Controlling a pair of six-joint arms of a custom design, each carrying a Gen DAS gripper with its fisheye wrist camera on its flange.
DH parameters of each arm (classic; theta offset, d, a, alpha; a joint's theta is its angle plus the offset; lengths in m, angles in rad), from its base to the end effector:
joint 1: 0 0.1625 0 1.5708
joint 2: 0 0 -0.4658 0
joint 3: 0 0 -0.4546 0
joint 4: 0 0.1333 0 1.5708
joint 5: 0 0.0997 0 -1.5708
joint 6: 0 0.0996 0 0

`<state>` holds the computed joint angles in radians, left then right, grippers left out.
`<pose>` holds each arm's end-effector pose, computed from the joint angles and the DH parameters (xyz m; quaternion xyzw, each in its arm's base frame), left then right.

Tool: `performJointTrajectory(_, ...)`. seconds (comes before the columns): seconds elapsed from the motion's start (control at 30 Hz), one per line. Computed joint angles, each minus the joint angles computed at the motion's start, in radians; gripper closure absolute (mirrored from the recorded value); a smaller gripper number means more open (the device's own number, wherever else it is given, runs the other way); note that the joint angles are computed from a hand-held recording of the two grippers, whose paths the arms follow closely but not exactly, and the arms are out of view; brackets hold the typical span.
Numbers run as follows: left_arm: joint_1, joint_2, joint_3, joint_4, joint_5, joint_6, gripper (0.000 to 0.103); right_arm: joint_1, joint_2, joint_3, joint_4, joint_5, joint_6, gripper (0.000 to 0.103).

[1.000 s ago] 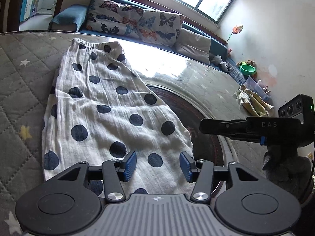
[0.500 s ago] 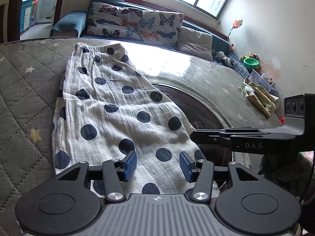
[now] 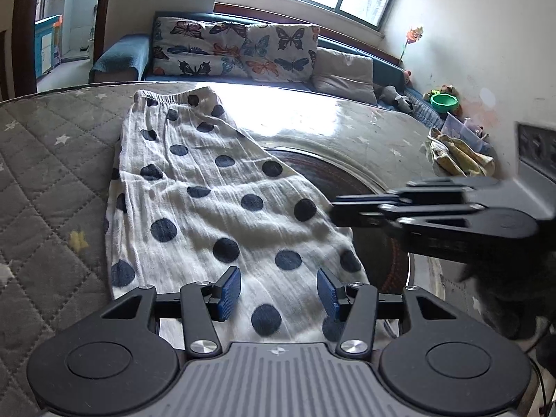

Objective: Fold clothes

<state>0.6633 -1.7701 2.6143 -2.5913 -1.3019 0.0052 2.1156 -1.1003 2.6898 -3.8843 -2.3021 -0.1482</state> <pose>-0.1575 -0.3259 0.2022 0.4244 0.8913 -0.1367 0.0821 0.2263 -0.2446 0.1337 0.1775 -0.8645 0.3901 0.2627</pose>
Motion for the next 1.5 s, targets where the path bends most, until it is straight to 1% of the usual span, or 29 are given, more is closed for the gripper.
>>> performJointTrajectory(0.07, 0.004, -0.015, 0.003, 0.017, 0.012, -0.009, 0.051, -0.016, 0.017, -0.013, 0.007, 0.007, -0.013, 0.096)
performJointTrajectory(0.13, 0.019, -0.028, 0.003, 0.031, 0.017, -0.014, 0.051, -0.031, 0.033, -0.018, 0.011, -0.001, -0.018, 0.094)
performJointTrajectory(0.2, 0.041, -0.047, -0.001, 0.038, -0.005, -0.009, 0.051, -0.038, 0.041, -0.018, 0.016, -0.022, -0.013, 0.094)
performJointTrajectory(0.3, 0.047, -0.063, -0.011, 0.055, 0.004, -0.007, 0.051, -0.027, 0.04, -0.019, 0.007, -0.03, -0.016, 0.092)
performJointTrajectory(0.37, 0.055, -0.051, -0.021, 0.032, 0.006, -0.001, 0.051, -0.015, 0.051, -0.025, -0.016, -0.03, -0.032, 0.081)
performJointTrajectory(0.4, 0.059, -0.044, -0.027, 0.02, 0.006, 0.002, 0.051, -0.014, 0.06, -0.029, -0.032, -0.023, -0.043, 0.072)
performJointTrajectory(0.43, 0.065, -0.026, -0.033, -0.006, 0.01, 0.005, 0.051, -0.017, 0.07, -0.031, -0.042, -0.014, -0.05, 0.068)
performJointTrajectory(0.5, 0.08, 0.016, -0.047, -0.039, 0.021, -0.003, 0.051, -0.027, 0.091, -0.035, -0.058, -0.001, -0.061, 0.068)
performJointTrajectory(0.57, 0.093, 0.051, -0.062, -0.06, 0.036, -0.014, 0.051, -0.035, 0.116, -0.037, -0.077, -0.009, -0.067, 0.067)
performJointTrajectory(0.6, 0.098, 0.063, -0.065, -0.064, 0.046, -0.017, 0.051, -0.039, 0.133, -0.033, -0.11, -0.004, -0.081, 0.065)
performJointTrajectory(0.63, 0.103, 0.075, -0.069, -0.069, 0.056, -0.02, 0.051, -0.041, 0.145, -0.029, -0.137, 0.004, -0.097, 0.06)
performJointTrajectory(0.67, 0.11, 0.078, -0.07, -0.076, 0.051, -0.016, 0.051, -0.039, 0.156, -0.028, -0.155, 0.006, -0.114, 0.058)
performJointTrajectory(0.7, 0.116, 0.081, -0.071, -0.084, 0.046, -0.012, 0.051, -0.035, 0.169, -0.029, -0.168, 0.002, -0.128, 0.051)
performJointTrajectory(0.73, 0.119, 0.08, -0.071, -0.086, 0.042, -0.01, 0.051, -0.029, 0.183, -0.031, -0.182, -0.004, -0.144, 0.049)
performJointTrajectory(0.77, 0.119, 0.077, -0.068, -0.088, 0.043, -0.005, 0.051, -0.024, 0.199, -0.034, -0.197, -0.009, -0.161, 0.043)
performJointTrajectory(0.8, 0.12, 0.075, -0.066, -0.091, 0.045, 0.0, 0.051, -0.019, 0.213, -0.036, -0.209, -0.012, -0.177, 0.04)
performJointTrajectory(0.83, 0.121, 0.071, -0.063, -0.094, 0.043, 0.008, 0.051, -0.014, 0.221, -0.039, -0.21, -0.014, -0.188, 0.033)
performJointTrajectory(0.87, 0.122, 0.066, -0.06, -0.097, 0.043, 0.015, 0.051, -0.008, 0.226, -0.043, -0.202, -0.02, -0.195, 0.031)
performJointTrajectory(0.97, 0.12, 0.045, -0.051, -0.095, 0.053, 0.031, 0.051, 0.006, 0.232, -0.048, -0.18, -0.028, -0.197, 0.021)
performJointTrajectory(1.0, 0.119, 0.038, -0.048, -0.094, 0.057, 0.035, 0.051, 0.007, 0.229, -0.048, -0.169, -0.027, -0.191, 0.016)
performJointTrajectory(1.07, 0.112, 0.027, -0.044, -0.09, 0.07, 0.036, 0.051, 0.009, 0.225, -0.049, -0.15, -0.023, -0.182, 0.014)
performJointTrajectory(1.2, 0.082, -0.033, -0.026, -0.067, 0.068, 0.038, 0.051, 0.015, 0.221, -0.05, -0.121, -0.026, -0.162, 0.004)
performJointTrajectory(1.23, 0.069, -0.055, -0.017, -0.056, 0.066, 0.042, 0.051, 0.019, 0.222, -0.052, -0.113, -0.029, -0.159, 0.0)
performJointTrajectory(1.33, 0.033, -0.122, 0.011, -0.018, 0.057, 0.053, 0.051, 0.031, 0.227, -0.056, -0.101, -0.042, -0.153, 0.0)
performJointTrajectory(1.5, -0.005, -0.236, 0.055, 0.077, 0.032, 0.053, 0.051, 0.025, 0.212, -0.044, -0.083, -0.024, -0.122, 0.0)
